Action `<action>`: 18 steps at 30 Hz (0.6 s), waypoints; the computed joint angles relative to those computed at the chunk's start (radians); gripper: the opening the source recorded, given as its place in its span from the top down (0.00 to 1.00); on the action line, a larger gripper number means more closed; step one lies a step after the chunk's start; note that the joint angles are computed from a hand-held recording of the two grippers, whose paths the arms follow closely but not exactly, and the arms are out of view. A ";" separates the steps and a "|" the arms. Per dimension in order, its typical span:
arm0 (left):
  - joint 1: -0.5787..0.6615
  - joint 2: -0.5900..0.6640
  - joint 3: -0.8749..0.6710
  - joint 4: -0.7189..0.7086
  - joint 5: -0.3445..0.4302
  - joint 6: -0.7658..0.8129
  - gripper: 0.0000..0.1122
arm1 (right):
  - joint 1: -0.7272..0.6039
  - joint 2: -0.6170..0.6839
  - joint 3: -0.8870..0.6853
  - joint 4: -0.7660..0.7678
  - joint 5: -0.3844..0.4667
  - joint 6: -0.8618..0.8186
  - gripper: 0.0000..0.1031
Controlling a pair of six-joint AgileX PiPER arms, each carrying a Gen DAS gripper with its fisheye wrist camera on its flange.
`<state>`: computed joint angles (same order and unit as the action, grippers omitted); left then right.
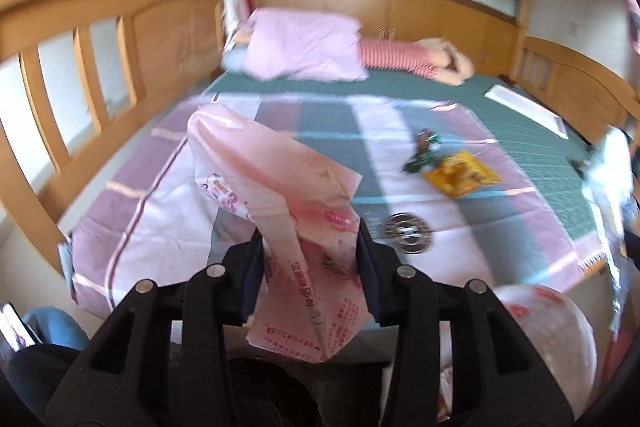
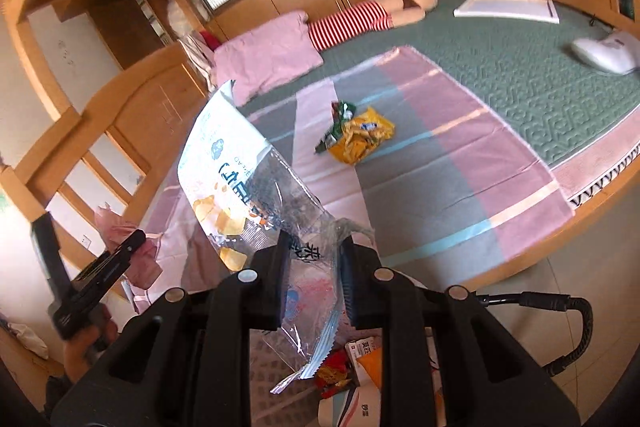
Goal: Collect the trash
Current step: 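Carry the pink bag and clear packet to the white bag and release both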
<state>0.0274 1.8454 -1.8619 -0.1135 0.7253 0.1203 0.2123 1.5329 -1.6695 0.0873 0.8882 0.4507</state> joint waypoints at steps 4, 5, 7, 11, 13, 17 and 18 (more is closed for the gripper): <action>-0.048 -0.178 0.155 0.003 -0.072 0.033 0.62 | 0.010 -0.074 0.045 -0.003 -0.013 -0.017 0.78; -0.062 -0.216 0.185 0.006 -0.087 0.036 0.62 | 0.011 -0.090 0.052 -0.003 -0.014 -0.019 0.78; -0.086 -0.272 0.227 0.014 -0.099 0.034 0.62 | 0.014 -0.115 0.057 0.000 -0.013 -0.028 0.78; -0.122 -0.347 0.273 0.015 -0.096 0.041 0.62 | 0.019 -0.166 0.070 -0.013 0.005 -0.039 0.78; -0.136 -0.364 0.286 0.017 -0.100 0.044 0.62 | 0.017 -0.183 0.073 -0.020 0.010 -0.038 0.78; -0.153 -0.371 0.296 0.014 -0.100 0.057 0.62 | 0.024 -0.208 0.088 -0.033 0.019 -0.028 0.77; -0.151 -0.369 0.296 0.006 -0.100 0.068 0.62 | 0.027 -0.207 0.091 -0.036 0.026 -0.029 0.77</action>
